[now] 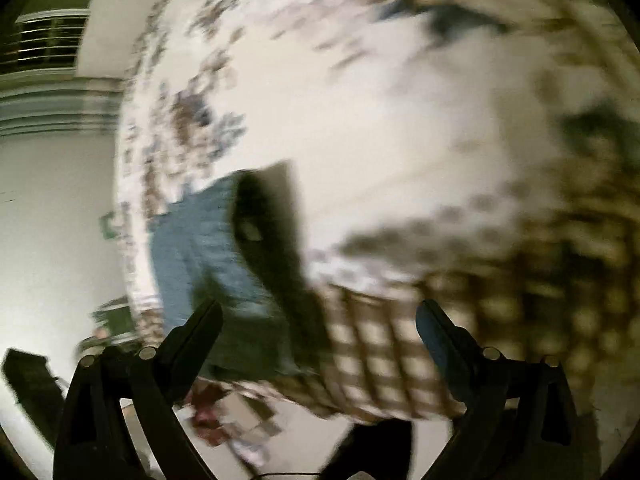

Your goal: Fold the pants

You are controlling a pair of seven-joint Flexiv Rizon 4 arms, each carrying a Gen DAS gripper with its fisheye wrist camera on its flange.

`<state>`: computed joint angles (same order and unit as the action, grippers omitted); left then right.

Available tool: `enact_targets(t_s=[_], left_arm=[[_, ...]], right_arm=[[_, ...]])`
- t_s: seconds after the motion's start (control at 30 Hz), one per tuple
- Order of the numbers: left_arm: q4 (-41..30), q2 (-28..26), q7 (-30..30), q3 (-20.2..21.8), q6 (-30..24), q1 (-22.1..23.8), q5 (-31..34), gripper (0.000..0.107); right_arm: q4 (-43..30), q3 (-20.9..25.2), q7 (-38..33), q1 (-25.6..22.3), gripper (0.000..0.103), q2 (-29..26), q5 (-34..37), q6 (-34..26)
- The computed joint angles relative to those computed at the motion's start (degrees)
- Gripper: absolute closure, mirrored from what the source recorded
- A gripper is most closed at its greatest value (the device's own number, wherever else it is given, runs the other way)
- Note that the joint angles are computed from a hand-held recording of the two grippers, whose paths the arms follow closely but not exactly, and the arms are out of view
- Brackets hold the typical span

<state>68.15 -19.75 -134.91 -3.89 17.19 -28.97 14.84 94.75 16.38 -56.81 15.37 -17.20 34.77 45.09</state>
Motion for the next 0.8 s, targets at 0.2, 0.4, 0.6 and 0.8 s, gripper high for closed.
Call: enact_targets(t_s=[0.2,0.4,0.6,0.8], left_arm=[[2.14,-1.37,4.21,2.90,-5.22,3.79,4.27,0.009],[4.52,-2.15,5.48,3.26,-3.28,6.93,1.69,0.009],[8.79,-0.65,5.77,2.46,1.04,9.04,-3.38,0.009],[9.49,-0.95,9.10,1.91,0.61,9.77,-5.85,0.009]], right_arm=[[-8.97,2.49,-3.14,1.54,0.004,-11.50,5.16,4.64],[-11.63,2.34,2.27,4.37,0.079,-14.16,-0.28,8.13],[-9.86,-0.32,7.48,6.29,0.091,-10.19,-12.36,7.27],[-12.97,0.21,10.75,3.81,0.065,-13.54,-13.24,-2.54]])
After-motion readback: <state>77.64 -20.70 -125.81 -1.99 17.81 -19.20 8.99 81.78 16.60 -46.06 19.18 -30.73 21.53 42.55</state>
